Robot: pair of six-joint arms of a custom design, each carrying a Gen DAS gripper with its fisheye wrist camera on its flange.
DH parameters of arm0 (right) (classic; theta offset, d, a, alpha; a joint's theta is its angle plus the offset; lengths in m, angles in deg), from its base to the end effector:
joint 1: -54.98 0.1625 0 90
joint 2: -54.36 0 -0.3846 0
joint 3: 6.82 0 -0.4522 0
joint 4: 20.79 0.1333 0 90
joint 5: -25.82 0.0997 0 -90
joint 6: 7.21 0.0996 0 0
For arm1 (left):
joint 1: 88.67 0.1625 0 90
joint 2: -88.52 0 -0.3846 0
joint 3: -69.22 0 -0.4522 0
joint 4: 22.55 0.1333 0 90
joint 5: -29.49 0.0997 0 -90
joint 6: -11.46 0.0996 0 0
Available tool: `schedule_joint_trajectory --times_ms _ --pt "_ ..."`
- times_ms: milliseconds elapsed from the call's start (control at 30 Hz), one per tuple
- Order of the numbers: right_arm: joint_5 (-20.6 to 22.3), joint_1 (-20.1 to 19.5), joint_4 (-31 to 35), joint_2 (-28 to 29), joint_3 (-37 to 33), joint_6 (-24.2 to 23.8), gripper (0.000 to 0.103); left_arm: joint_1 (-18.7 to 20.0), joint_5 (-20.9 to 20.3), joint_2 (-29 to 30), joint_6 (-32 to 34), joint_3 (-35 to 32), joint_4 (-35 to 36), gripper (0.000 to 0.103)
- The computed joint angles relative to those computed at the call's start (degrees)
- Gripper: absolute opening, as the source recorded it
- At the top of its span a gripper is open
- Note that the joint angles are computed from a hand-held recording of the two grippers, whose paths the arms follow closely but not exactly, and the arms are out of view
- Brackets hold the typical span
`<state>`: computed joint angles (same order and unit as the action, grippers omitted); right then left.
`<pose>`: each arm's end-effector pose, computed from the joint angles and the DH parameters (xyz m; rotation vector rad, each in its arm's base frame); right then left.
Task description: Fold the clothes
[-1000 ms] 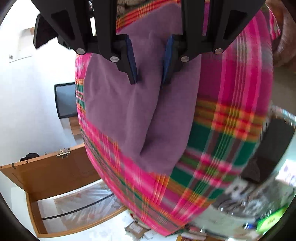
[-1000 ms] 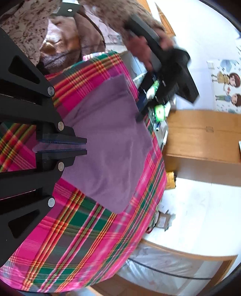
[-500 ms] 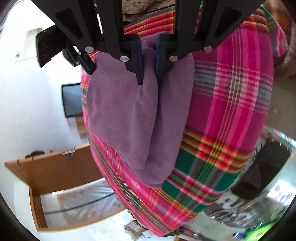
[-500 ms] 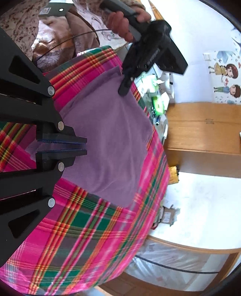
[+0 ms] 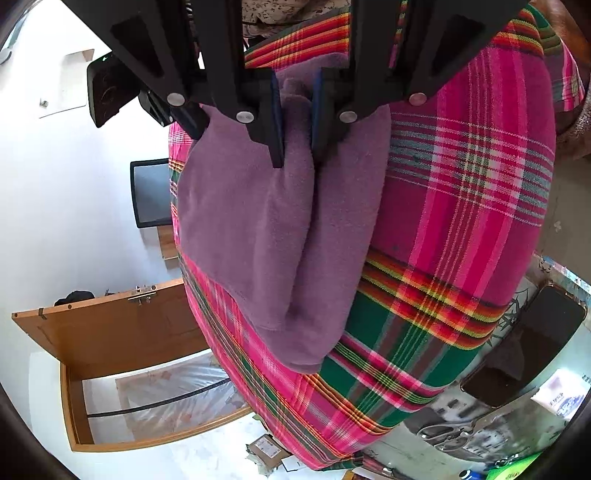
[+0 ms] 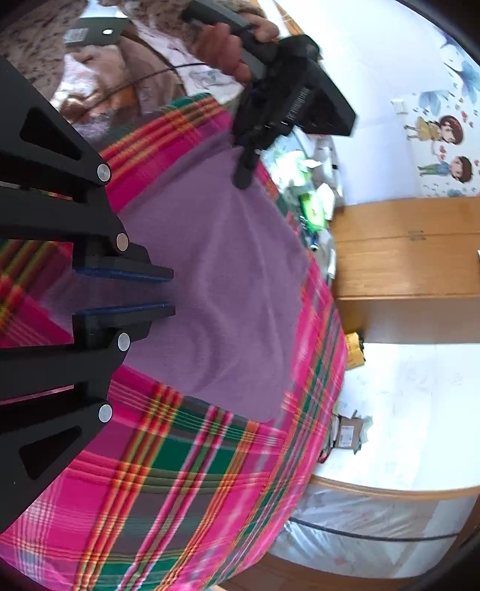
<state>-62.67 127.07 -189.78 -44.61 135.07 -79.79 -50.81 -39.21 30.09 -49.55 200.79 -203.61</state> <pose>0.0031 -0.4323 0.2127 1.2233 -2.3419 0.6304 -0.2559 -0.4136 -0.0002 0.3205 -2.9823 0.7309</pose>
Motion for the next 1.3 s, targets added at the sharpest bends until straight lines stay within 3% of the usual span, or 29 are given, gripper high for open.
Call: schedule_joint_trajectory --times_ms 67,133,200,267,400,500,533,867,1033,1167,1300 --pt "-0.8 -0.1 -0.1 -0.9 0.5 -2.4 0.012 -0.5 0.9 -0.4 -0.1 0.0 1.2 0.015" --pt "1.5 -0.3 1.6 -2.6 0.3 -2.2 0.012 -0.7 1.4 -0.4 0.2 -0.5 2.6 0.015" --pt "3.7 0.4 0.2 -2.1 -0.6 -0.4 0.012 -0.8 1.6 -0.2 0.0 -1.0 3.1 0.015" --pt "3.3 1.8 -3.3 0.5 -1.9 2.3 0.013 -0.8 1.6 -0.1 -0.3 -1.1 3.2 0.015" --pt "0.4 4.8 -7.6 8.2 -6.5 6.4 0.013 -0.7 1.4 0.3 -0.5 -1.0 2.2 0.015" --pt "-5.6 5.9 -8.8 13.7 -10.1 9.7 0.013 -0.8 1.5 0.8 0.1 -1.3 1.9 0.017" --pt "-5.7 5.5 -8.4 14.3 -10.7 10.4 0.013 -0.8 1.3 0.7 0.2 -1.1 1.7 0.017" --pt "-3.6 4.1 -6.0 14.6 -11.8 10.8 0.013 -1.0 1.7 -0.1 0.6 -1.6 4.1 0.017" --pt "-1.3 4.0 -4.2 12.1 -11.2 14.0 0.014 -1.4 2.3 -0.4 0.2 -1.5 5.2 0.017" --pt "-3.7 5.9 -6.9 14.4 -12.6 14.6 0.014 -1.8 2.8 -0.4 -0.2 -1.8 6.1 0.017" --pt "-6.7 6.7 -3.6 18.4 -16.8 19.8 0.014 -2.3 3.2 0.3 -0.7 -2.0 5.6 0.017"
